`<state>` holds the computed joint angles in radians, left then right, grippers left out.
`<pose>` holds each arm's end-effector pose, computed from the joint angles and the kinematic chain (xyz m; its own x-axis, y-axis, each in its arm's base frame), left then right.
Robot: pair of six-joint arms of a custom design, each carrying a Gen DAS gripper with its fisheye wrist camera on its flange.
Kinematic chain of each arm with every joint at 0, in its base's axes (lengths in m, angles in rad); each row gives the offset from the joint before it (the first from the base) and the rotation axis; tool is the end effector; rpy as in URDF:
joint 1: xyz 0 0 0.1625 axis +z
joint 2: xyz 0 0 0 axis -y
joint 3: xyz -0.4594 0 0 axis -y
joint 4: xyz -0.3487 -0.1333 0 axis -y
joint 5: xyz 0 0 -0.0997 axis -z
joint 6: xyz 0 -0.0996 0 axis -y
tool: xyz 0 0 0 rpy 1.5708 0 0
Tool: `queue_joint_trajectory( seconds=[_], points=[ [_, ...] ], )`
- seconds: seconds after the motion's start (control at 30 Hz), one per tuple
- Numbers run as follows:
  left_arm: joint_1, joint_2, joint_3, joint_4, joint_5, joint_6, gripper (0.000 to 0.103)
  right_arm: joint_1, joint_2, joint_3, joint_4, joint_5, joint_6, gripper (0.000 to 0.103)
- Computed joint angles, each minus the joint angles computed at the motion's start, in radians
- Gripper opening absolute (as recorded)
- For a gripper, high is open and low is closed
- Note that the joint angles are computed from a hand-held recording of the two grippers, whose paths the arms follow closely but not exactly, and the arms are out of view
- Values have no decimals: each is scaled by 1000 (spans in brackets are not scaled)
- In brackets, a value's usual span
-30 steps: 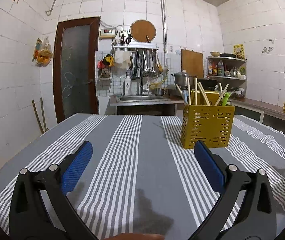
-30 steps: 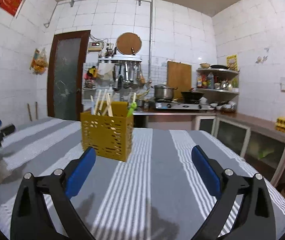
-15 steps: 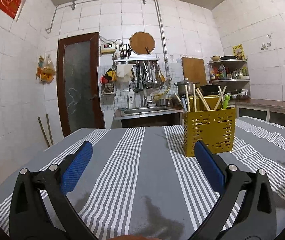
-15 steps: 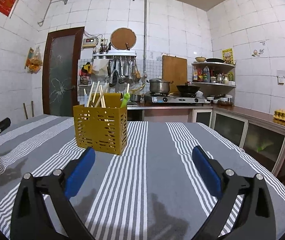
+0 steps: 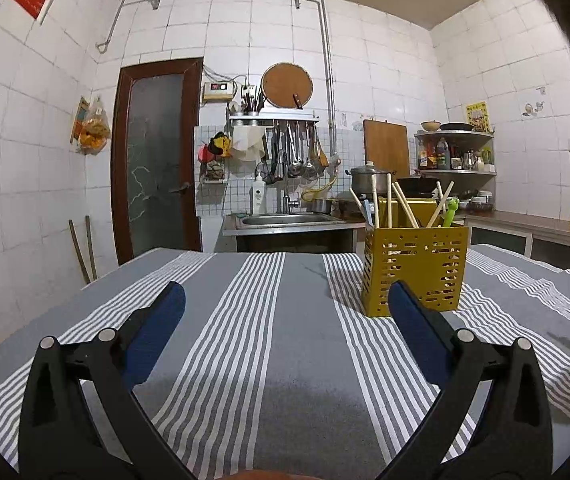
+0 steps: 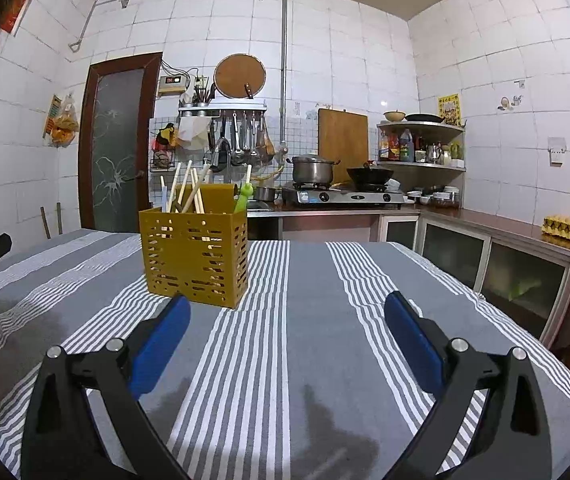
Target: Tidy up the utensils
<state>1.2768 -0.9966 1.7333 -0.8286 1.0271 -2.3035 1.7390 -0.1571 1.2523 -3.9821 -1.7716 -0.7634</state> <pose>0.0025 -0.6296 0.2225 -0.6675 -0.2292 -0.7085 0.7021 0.1234 -0.7013 0.2345 -0.7036 -0.0037 -0.6922 -0.1528 0.7054 -0.7207 0.1976 -0.6644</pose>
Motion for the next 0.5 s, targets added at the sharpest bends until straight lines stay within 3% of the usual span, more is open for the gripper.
queue_joint_trajectory(
  seconds=[0.5],
  points=[
    [-11,15,9,-37,-14,54,98,3,6,-2,-7,-9,-3,95]
  ],
)
